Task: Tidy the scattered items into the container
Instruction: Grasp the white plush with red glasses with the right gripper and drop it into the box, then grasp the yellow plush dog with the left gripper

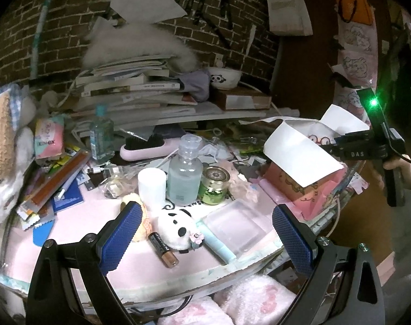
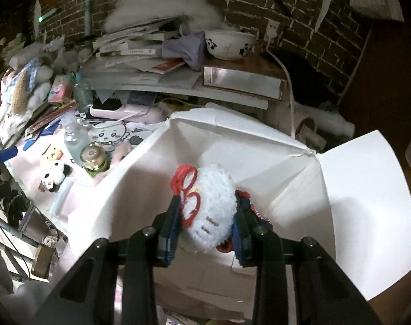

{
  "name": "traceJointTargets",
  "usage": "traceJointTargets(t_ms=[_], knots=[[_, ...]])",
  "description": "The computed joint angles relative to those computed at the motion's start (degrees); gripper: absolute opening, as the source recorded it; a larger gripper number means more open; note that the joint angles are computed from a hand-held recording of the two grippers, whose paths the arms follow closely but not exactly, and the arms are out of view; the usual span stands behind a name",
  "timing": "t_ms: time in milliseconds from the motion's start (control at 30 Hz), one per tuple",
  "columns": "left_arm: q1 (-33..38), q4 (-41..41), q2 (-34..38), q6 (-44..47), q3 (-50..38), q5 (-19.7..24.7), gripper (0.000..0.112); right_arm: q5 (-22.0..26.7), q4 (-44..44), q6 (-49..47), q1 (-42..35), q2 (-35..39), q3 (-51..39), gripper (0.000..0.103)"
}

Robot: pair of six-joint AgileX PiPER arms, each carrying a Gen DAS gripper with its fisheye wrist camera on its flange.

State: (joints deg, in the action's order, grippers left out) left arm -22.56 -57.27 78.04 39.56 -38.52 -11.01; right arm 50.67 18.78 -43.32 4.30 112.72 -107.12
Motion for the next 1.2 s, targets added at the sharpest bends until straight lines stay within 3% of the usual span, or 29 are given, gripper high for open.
traceJointTargets(t_ms=[33, 100, 133, 333, 433, 567, 700, 800, 933, 1000, 1067, 1133, 1200], knots=[[-0.1, -1.2, 0.0, 1.1, -0.2, 0.1, 0.097, -0.4, -0.2, 0.1, 0.1, -0.1, 0.3, 0.033], [-0.3, -3.7, 0.1, 3.6, -0.7, 0.1, 0.097, -2.1, -0.4, 0.3, 0.3, -0.8, 1.9, 0.052], [-0.4, -5.5, 0.1, 5.4, -1.0, -0.1, 0.097, -3.3, -0.4, 0.2, 0.4, -1.3, 2.9, 0.056], [-0.5, -7.5, 0.5, 7.6, -1.9, -0.5, 0.097, -7.3, 1.8, -0.7, 0.3, -4.1, 6.0, 0.059], [-0.3, -9.3, 0.7, 9.1, -1.7, -0.7, 0.097, -8.2, 13.2, -7.5, -1.3, -6.9, 9.2, 0.073], [1.0, -7.3, 0.0, 6.6, -0.7, 0.2, 0.096, -7.2, 26.8, -17.5, -1.2, -10.5, 13.6, 0.075], [2.5, -3.1, -0.8, 1.9, 0.7, 0.1, 0.096, -5.7, 34.8, -23.6, 1.5, -13.0, 17.4, 0.082], [4.1, 2.9, -0.6, -4.1, 1.6, -0.1, 0.096, -3.0, 37.4, -25.2, 4.3, -13.1, 18.6, 0.082], [4.8, 2.7, 1.6, -3.0, 1.9, -2.1, 0.096, -0.9, 38.9, -26.9, 8.0, -13.0, 21.6, 0.082], [5.4, 5.9, 3.5, -6.2, 2.0, -3.0, 0.096, -2.0, 39.4, -28.5, 10.1, -13.2, 24.3, 0.082], [7.0, 14.2, 5.2, -14.5, 1.8, -2.5, 0.096, -3.5, 40.1, -30.7, 11.7, -13.5, 27.0, 0.082], [7.9, 16.1, 7.6, -16.5, 1.1, -3.2, 0.096, -4.6, 40.4, -32.0, 12.9, -13.1, 29.2, 0.082], [9.0, 18.0, 10.0, -18.0, 0.0, -3.0, 0.085, -5.0, 41.1, -32.9, 13.1, -12.5, 30.9, 0.082]])
